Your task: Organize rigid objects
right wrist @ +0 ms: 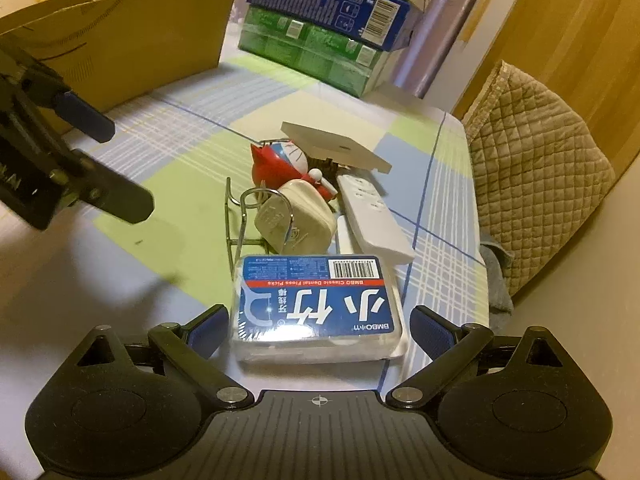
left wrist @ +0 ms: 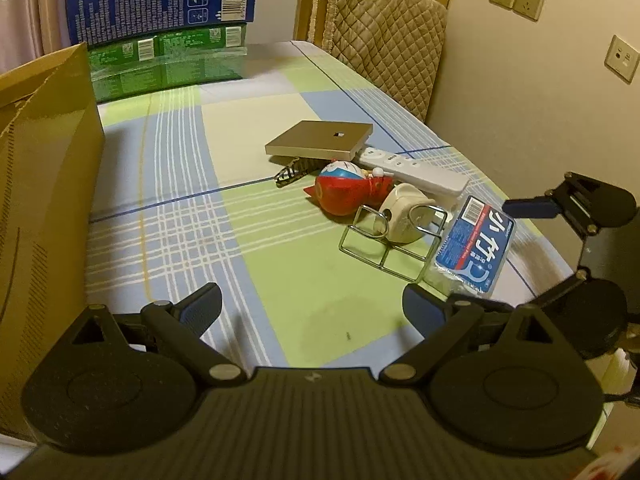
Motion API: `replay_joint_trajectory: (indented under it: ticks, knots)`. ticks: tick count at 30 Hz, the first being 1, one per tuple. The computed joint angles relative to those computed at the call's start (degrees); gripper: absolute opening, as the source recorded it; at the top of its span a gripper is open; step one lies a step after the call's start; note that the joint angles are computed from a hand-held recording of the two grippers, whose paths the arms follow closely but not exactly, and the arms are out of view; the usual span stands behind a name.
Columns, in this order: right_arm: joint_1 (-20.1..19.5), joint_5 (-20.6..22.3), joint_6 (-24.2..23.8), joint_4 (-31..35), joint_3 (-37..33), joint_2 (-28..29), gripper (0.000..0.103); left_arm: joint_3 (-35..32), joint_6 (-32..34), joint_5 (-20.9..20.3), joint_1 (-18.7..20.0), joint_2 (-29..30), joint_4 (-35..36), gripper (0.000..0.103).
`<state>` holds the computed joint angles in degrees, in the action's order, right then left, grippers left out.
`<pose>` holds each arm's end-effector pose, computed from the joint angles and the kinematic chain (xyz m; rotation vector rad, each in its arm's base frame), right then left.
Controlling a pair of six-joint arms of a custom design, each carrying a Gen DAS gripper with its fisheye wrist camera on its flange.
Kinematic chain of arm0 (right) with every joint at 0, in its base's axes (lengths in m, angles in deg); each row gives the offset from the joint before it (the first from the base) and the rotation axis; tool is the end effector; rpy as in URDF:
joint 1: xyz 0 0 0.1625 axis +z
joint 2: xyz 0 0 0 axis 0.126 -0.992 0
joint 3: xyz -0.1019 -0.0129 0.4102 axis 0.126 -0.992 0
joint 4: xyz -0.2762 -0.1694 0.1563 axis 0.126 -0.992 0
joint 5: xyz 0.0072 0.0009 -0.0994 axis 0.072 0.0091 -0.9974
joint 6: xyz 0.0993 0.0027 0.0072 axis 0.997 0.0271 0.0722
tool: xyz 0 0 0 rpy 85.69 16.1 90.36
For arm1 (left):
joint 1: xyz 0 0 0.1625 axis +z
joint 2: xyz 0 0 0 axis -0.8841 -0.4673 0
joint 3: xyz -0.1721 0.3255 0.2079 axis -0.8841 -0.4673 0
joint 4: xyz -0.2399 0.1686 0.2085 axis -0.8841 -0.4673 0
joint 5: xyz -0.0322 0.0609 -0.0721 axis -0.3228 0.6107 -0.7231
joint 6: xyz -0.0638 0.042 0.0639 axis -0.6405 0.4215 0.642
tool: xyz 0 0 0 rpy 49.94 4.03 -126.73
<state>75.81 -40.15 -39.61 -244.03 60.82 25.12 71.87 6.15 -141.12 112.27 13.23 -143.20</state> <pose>0.0083 -0.5667 0.2602 0.4753 -1.9576 0.7304 -0.3578 -0.6824 -0.0345 1.3948 2.4956 -0.3642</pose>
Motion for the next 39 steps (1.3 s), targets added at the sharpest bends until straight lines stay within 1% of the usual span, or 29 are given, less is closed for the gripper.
replay_joint_trajectory:
  ticks: [1, 2, 5, 8, 12, 15, 19, 24, 27, 29, 30, 32, 35, 37, 39]
  knots:
    - [0.00, -0.07, 0.26, 0.14, -0.08, 0.03, 0.093, -0.09, 0.11, 0.00, 0.05, 0.09, -0.03, 0.095]
    - [0.07, -0.28, 0.15, 0.53, -0.28, 0.06, 0.085, -0.17, -0.01, -0.04, 0.12, 0.17, 0.00, 0.095]
    - [0.27, -0.04, -1.49, -0.88, 0.34, 0.14, 0.084, -0.32, -0.14, -0.16, 0.24, 0.37, 0.19, 0.095]
    - [0.41, 0.96, -1.54, -3.43, 2.14, -0.56, 0.083, -0.68, -0.04, -1.36, 0.39, 0.65, 0.48, 0.095]
    - [0.24, 3.20, 2.80, -4.59, 5.19, -3.35, 0.083, -1.46, 1.62, -3.45, 0.38, 1.60, 0.29, 0.096]
    - [0.28, 2.73, 4.31, -5.16, 6.14, -4.61, 0.083, -2.79, 3.15, -5.90, 0.52, 2.74, 1.05, 0.097]
    - [-0.33, 2.69, 7.60, -4.66, 7.07, -6.24, 0.083, -5.66, 5.41, -8.54, 0.59, 4.92, 2.46, 0.097]
    - [-0.98, 2.59, 9.97, -5.25, 8.32, -7.30, 0.083, -8.65, 8.59, -9.46, 0.60, 7.63, 2.30, 0.097]
    - [-1.13, 2.56, 11.00, -5.74, 9.31, -7.76, 0.083, -11.23, 10.28, -10.21, 0.94, 9.24, 3.24, 0.091]
    - [-1.17, 2.55, 11.16, -5.70, 9.49, -7.79, 0.083, -13.06, 10.93, -10.46, 1.09, 10.24, 4.15, 0.082]
    - [-1.17, 2.50, 11.25, -5.79, 9.58, -7.80, 0.083, -13.91, 11.31, -10.56, 1.13, 10.65, 4.77, 0.079]
    - [-1.19, 2.35, 11.63, -5.78, 9.59, -7.75, 0.083, -15.00, 11.85, -10.73, 1.12, 11.00, 6.24, 0.064]
    - [-1.03, 2.25, 12.84, -5.35, 9.31, -7.70, 0.083, -14.56, 11.73, -10.19, 1.01, 10.41, 7.03, 0.063]
    - [-0.86, 2.21, 14.14, -4.92, 9.21, -7.74, 0.083, -12.00, 10.61, -9.04, 0.85, 8.86, 6.38, 0.063]
    - [-0.68, 2.21, 16.51, -4.07, 9.24, -7.93, 0.083, -8.31, 8.81, -7.30, 0.63, 6.84, 4.56, 0.063]
